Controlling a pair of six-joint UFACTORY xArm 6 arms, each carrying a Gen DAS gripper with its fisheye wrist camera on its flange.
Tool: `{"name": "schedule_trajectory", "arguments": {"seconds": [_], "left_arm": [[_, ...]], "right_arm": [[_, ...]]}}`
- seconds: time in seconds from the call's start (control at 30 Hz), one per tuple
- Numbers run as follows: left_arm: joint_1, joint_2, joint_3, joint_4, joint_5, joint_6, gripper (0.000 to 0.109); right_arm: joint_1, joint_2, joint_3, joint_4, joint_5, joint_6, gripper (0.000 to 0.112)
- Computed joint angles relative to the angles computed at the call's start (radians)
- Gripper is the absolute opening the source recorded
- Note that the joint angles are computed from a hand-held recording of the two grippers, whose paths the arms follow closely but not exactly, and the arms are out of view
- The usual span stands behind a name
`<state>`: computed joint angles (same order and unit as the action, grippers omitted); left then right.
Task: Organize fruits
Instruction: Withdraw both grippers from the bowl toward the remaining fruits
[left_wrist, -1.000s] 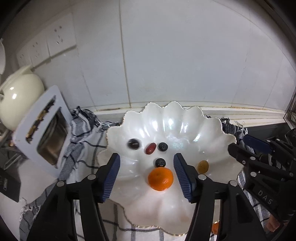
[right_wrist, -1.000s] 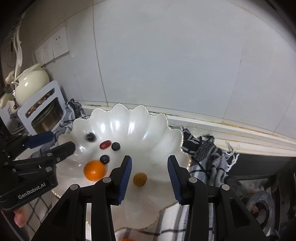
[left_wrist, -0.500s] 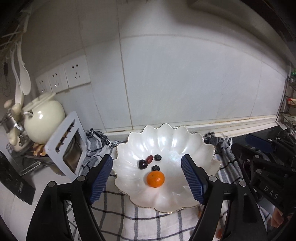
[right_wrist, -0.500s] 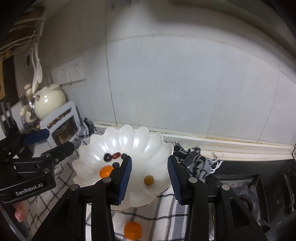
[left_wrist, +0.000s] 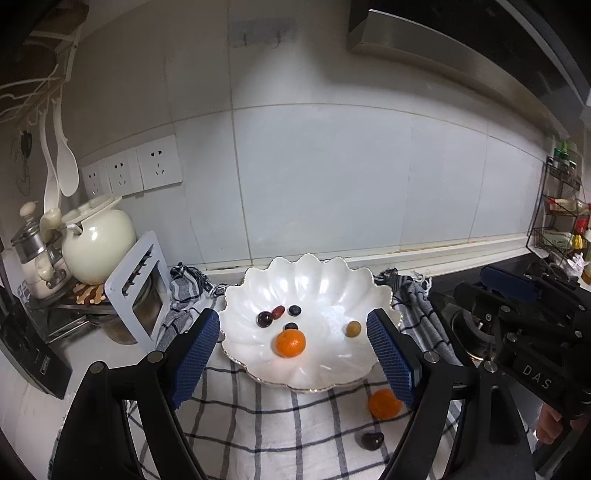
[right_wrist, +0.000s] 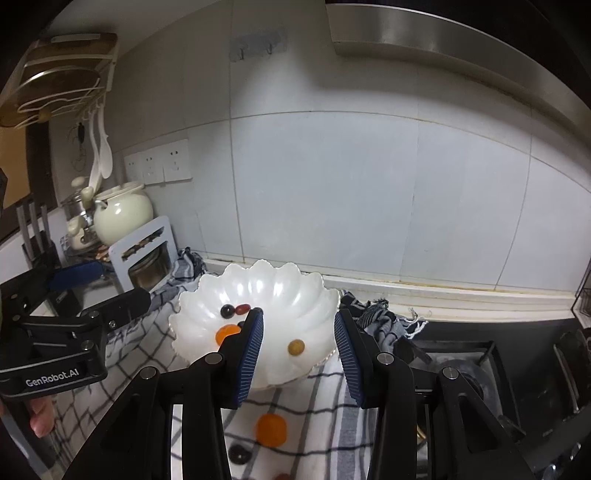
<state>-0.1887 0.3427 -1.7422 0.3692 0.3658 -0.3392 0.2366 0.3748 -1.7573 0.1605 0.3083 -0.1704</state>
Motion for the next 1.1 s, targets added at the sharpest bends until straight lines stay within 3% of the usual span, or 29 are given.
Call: {"name": "schedule_trajectory", "arguments": {"seconds": [0.47,0.87,1.1], "left_arm": [[-0.013,-0.155,0.248,0.066,-0.100,-0.037,0.082],[-0.025,-0.202,0.375,0.013,-0.131,0.013,0.082],[-0.037,-0.210,0.423,-0.090,-0.141,0.112,0.082]], "right_arm": [[0.004,-0.162,0.248,0.074,-0.063,-0.076,0.041],[0.016,-0.234,0.399,0.149,-0.074,-0.116,0.041],[0.019,-0.257,0.453,0.170,-0.076,-0.153,0.041]]}}
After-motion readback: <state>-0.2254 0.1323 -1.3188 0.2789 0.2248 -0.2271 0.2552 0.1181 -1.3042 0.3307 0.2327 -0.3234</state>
